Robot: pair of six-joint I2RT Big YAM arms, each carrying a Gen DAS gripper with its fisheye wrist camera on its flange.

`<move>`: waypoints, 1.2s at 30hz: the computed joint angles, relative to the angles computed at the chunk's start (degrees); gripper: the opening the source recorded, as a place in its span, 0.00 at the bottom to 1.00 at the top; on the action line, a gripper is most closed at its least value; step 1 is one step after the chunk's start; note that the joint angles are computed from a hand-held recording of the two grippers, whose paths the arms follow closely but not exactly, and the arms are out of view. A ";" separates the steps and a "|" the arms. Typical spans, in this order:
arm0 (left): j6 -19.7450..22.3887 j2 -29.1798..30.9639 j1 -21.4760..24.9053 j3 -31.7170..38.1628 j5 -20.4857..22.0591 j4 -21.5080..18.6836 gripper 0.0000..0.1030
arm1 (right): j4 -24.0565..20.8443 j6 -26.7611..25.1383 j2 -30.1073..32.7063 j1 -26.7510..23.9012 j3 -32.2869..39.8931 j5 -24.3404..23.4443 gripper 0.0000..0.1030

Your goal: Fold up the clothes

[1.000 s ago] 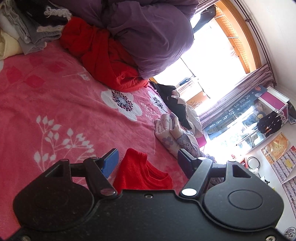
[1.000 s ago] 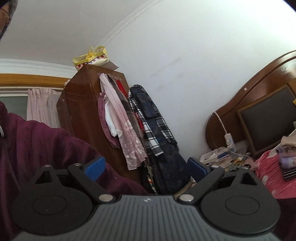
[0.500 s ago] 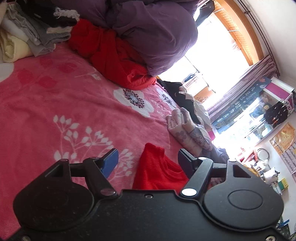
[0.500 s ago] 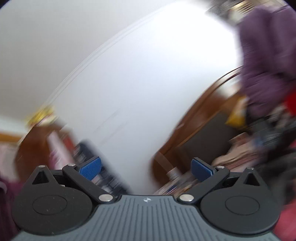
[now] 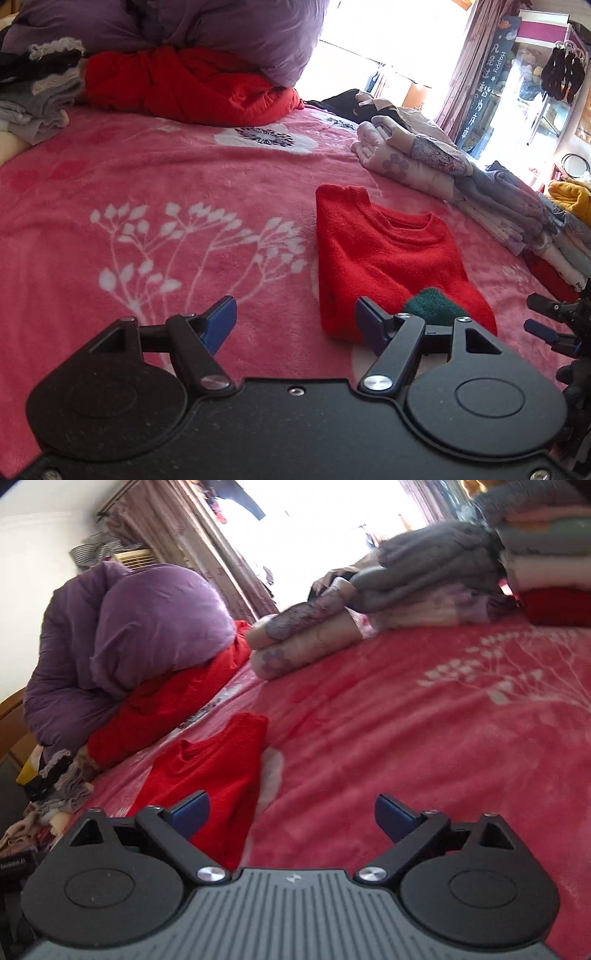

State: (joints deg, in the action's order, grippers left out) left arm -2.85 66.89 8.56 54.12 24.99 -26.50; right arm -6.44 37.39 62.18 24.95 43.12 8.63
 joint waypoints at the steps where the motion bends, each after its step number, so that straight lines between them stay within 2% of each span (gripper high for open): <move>1: -0.27 0.65 0.15 0.42 0.40 0.35 0.68 | 0.64 -0.09 0.45 -0.77 -0.04 -0.91 0.89; 3: -0.64 1.71 0.40 1.02 0.99 0.78 0.68 | 1.71 -0.14 1.36 -2.13 -0.03 -2.65 0.89; 6: -0.37 2.40 0.54 1.21 1.71 -0.32 0.68 | 0.52 0.53 2.68 -2.44 0.62 -4.25 0.89; 9: -0.02 2.29 0.84 0.79 2.14 -0.56 0.68 | -0.52 0.15 4.00 -2.38 1.06 -4.23 0.89; 10: -1.15 2.23 1.51 0.70 3.90 -0.23 0.68 | -0.50 0.20 4.17 -2.24 1.07 -4.06 0.89; 13: -6.10 2.14 4.00 0.46 10.81 1.56 0.68 | 0.22 0.59 3.67 -1.75 0.49 -3.56 0.89; 14: -7.91 2.12 4.81 0.36 13.07 2.32 0.68 | 1.40 1.29 3.07 -1.90 -0.09 -4.78 0.89; 16: -19.70 3.95 8.07 0.38 23.68 5.12 0.68 | 4.95 3.17 1.34 -2.28 -1.75 -8.55 0.89; 18: -24.72 3.36 9.26 -0.80 25.30 9.10 0.68 | 5.73 4.53 0.05 -1.87 -2.62 -9.67 0.89; 21: -20.81 3.34 8.96 -0.30 24.72 7.53 0.68 | 4.92 5.29 -0.95 -1.31 -3.02 -10.76 0.89; 23: -14.46 3.28 7.27 0.89 19.57 4.49 0.68 | 5.23 5.19 -1.58 -1.05 -3.30 -11.59 0.89; 25: -7.99 3.26 5.94 1.92 17.81 3.07 0.68 | 5.96 5.97 -2.11 -0.89 -3.68 -12.42 0.89; 26: -6.75 3.19 5.58 2.27 18.01 3.00 0.68 | 6.35 6.53 -2.34 -0.87 -3.87 -12.77 0.89; 30: -6.93 1.28 4.75 1.13 19.98 5.60 0.68 | 7.44 7.69 -3.02 -0.87 -4.39 -14.06 0.89; 32: -9.28 0.14 4.31 -1.14 19.81 7.13 0.68 | 8.22 7.87 -3.08 -1.08 -4.57 -15.37 0.89; 34: -11.81 0.07 3.69 -2.27 18.30 5.91 0.68 | 11.21 9.19 -3.44 -1.15 -5.08 -18.49 0.89; 36: -12.68 1.58 3.69 -1.03 18.27 3.11 0.68 | 16.56 10.49 -4.76 -0.23 -5.75 -22.82 0.89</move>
